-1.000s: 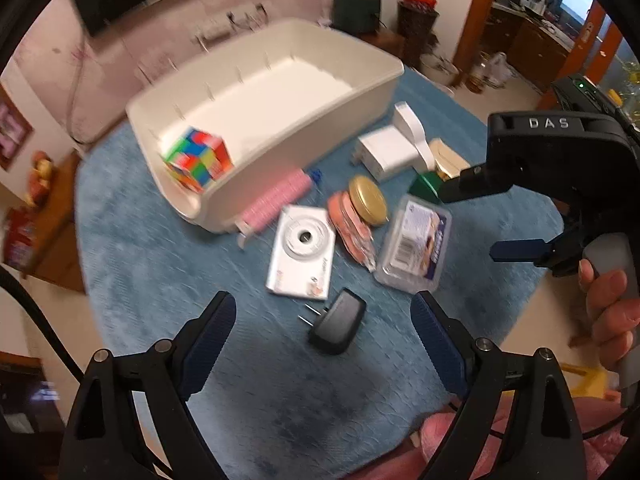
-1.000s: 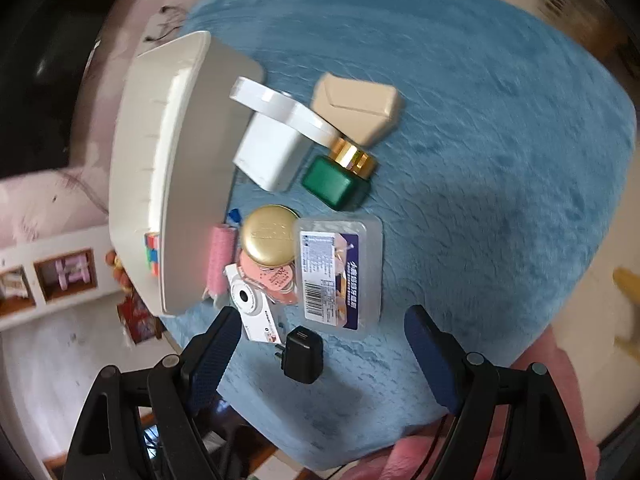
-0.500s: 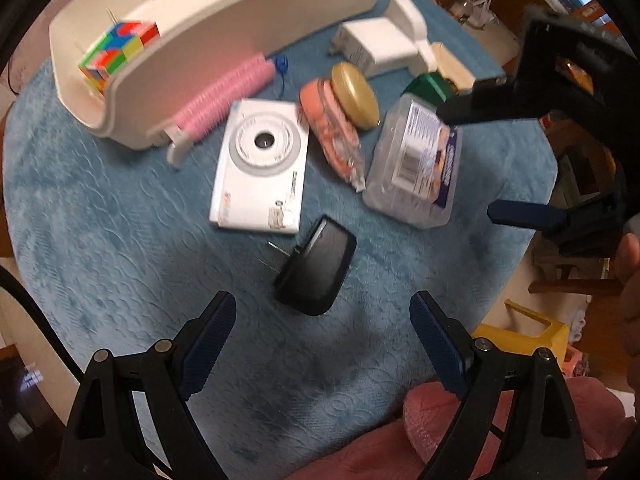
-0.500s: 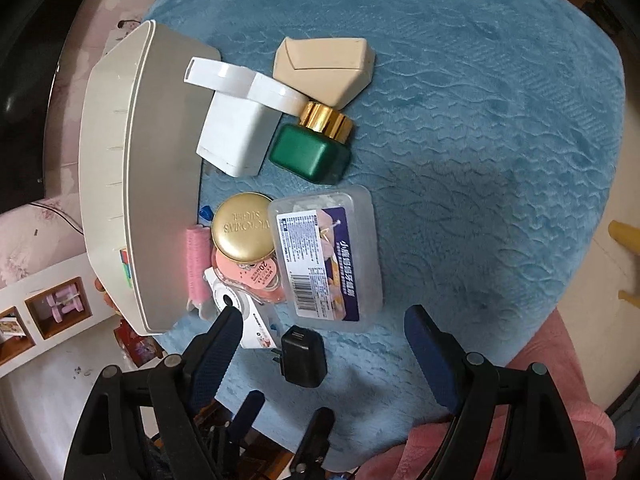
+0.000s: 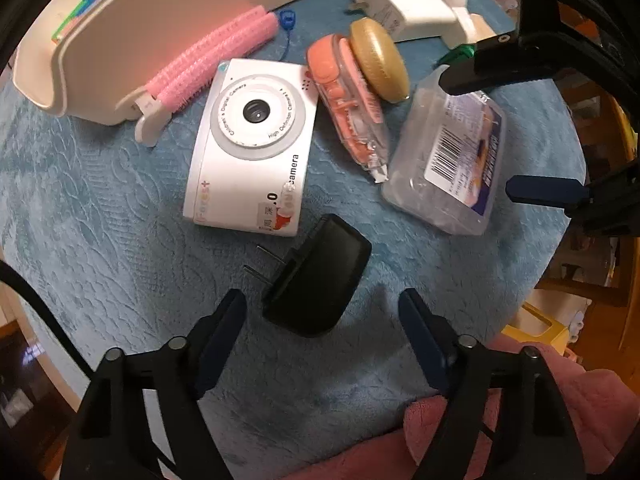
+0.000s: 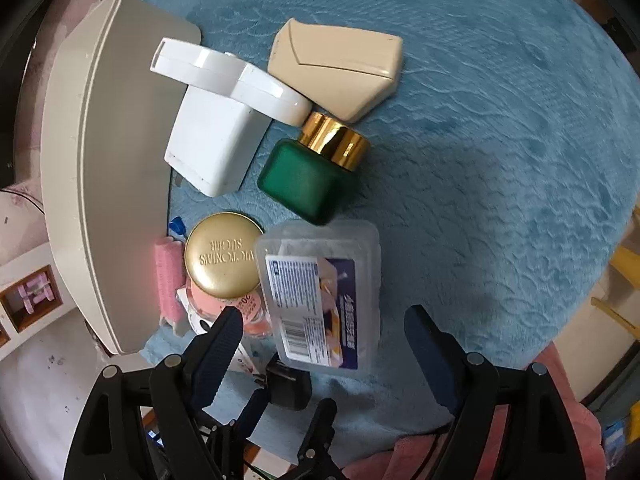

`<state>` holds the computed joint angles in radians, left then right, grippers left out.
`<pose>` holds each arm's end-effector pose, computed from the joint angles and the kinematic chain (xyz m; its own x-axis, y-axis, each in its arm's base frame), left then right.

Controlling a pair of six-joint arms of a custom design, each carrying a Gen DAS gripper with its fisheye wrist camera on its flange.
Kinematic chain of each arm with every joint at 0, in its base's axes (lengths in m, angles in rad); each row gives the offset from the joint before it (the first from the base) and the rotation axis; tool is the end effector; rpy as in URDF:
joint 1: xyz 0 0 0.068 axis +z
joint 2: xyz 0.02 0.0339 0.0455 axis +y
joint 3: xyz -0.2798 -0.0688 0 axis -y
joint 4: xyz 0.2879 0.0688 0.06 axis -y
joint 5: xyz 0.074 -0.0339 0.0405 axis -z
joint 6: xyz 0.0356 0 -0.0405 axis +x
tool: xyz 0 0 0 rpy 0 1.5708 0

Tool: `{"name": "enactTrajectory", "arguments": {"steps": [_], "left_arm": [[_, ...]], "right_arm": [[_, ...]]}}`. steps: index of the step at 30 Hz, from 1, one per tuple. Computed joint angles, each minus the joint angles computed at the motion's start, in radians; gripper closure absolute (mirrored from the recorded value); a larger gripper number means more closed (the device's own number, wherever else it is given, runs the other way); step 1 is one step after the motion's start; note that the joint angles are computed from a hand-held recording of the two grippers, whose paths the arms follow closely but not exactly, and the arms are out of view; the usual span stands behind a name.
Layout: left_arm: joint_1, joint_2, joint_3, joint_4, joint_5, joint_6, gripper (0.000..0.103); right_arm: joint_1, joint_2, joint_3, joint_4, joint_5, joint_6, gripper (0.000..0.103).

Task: Organize rigid objects
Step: 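Grasp the black charger with left tool while right tool grasps barcode box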

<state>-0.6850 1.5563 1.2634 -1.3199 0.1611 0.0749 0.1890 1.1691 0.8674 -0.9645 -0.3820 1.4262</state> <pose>0.2321 -0.1970 0.2585 -0.7252 0.6879 0.0299 0.6754 0.7192 -0.1630 0.2287 0.0573 0.2407 -0.4162 0.8553 0.3087 0.8863 0.3057 0.3480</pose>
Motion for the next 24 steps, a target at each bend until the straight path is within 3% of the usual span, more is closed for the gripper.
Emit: {"name": "enactTrajectory", "arguments": {"steps": [11, 15, 19, 24], "left_arm": [[0.078, 0.095, 0.066, -0.027, 0.010, -0.024, 0.041], [0.105, 0.116, 0.081, -0.027, 0.012, -0.019, 0.041], [0.124, 0.129, 0.101, -0.034, 0.011, -0.017, 0.043], [0.147, 0.133, 0.115, -0.044, 0.020, -0.014, 0.045]], "right_arm": [[-0.045, 0.191, 0.095, 0.009, -0.073, -0.153, 0.028], [-0.038, 0.254, 0.141, -0.019, -0.074, -0.198, 0.030], [-0.036, 0.304, 0.174, -0.046, -0.072, -0.227, 0.038], [-0.035, 0.307, 0.163, -0.022, -0.076, -0.224, 0.038]]}}
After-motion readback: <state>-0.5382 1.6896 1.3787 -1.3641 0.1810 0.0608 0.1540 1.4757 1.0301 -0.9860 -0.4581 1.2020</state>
